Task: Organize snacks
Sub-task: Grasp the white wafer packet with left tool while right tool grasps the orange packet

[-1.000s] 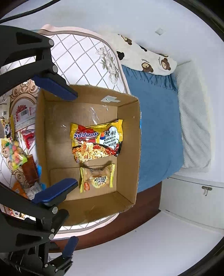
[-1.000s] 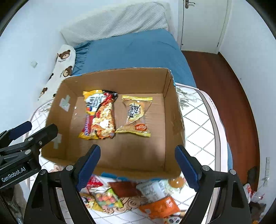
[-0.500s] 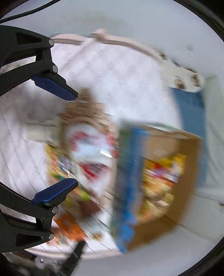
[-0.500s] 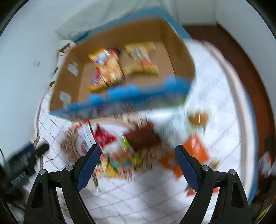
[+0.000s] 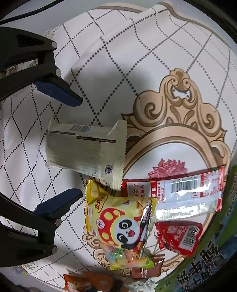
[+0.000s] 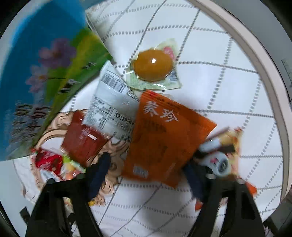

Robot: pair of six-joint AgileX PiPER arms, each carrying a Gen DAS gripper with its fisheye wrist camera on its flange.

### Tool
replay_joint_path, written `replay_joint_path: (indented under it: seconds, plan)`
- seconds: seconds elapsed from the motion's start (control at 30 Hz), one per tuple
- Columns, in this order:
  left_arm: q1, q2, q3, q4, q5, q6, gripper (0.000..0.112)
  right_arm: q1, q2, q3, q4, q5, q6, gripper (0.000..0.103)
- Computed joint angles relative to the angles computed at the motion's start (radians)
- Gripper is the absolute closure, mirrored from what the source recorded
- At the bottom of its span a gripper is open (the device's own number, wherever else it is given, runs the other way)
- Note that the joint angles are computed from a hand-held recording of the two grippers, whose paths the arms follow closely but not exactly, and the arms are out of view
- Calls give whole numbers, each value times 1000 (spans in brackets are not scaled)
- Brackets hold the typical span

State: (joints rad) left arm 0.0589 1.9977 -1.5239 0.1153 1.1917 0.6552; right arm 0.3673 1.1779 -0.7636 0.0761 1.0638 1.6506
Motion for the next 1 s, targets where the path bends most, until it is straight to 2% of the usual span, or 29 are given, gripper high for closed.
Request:
replay_joint_path:
  seconds: [0.03,0.07,0.13,0.27,0.33,0.4,0.43,0.47,0.5,0.53,0.6,0.7,0.8,1.0]
  plan:
    - [-2,6,0,5,-2,-3,20,-18,22,11,22,-16,-30,44]
    - [0,13,-4,4,2,2,20,-21,43,14,28,-26,-51,44]
    - [6,24,-11,1,9,8,20,0,85,-21,20,-3,-105,46]
    - [20,59,-32,0,18,28,20,88,212,-152,70,56,-361,47]
    - [24,73,-21,14,-4,40,20,143,276,-213,93,89,-444,48]
    - [22,79,2,21,-43,53,20,176,324,-241,133,86,-507,48]
    - [24,75,16,15,-63,64,23,187,341,-246,153,75,-528,47]
    - [23,63,40,12,-94,73,36,197,358,-252,166,65,-545,47]
    - [24,50,60,9,-119,83,49,203,372,-263,168,64,-553,44]
    - [28,45,63,-4,-116,98,56,208,379,-267,166,65,-550,39]
    - [30,7,94,-17,-120,117,59,214,348,-248,165,36,-506,33]
    - [71,-12,118,-21,-108,152,59,224,286,-228,139,42,-421,33]
    - [96,12,120,-27,-107,146,54,220,260,-216,120,45,-368,33]
    - [82,-2,191,0,-201,102,56,216,308,-235,85,66,-323,36]
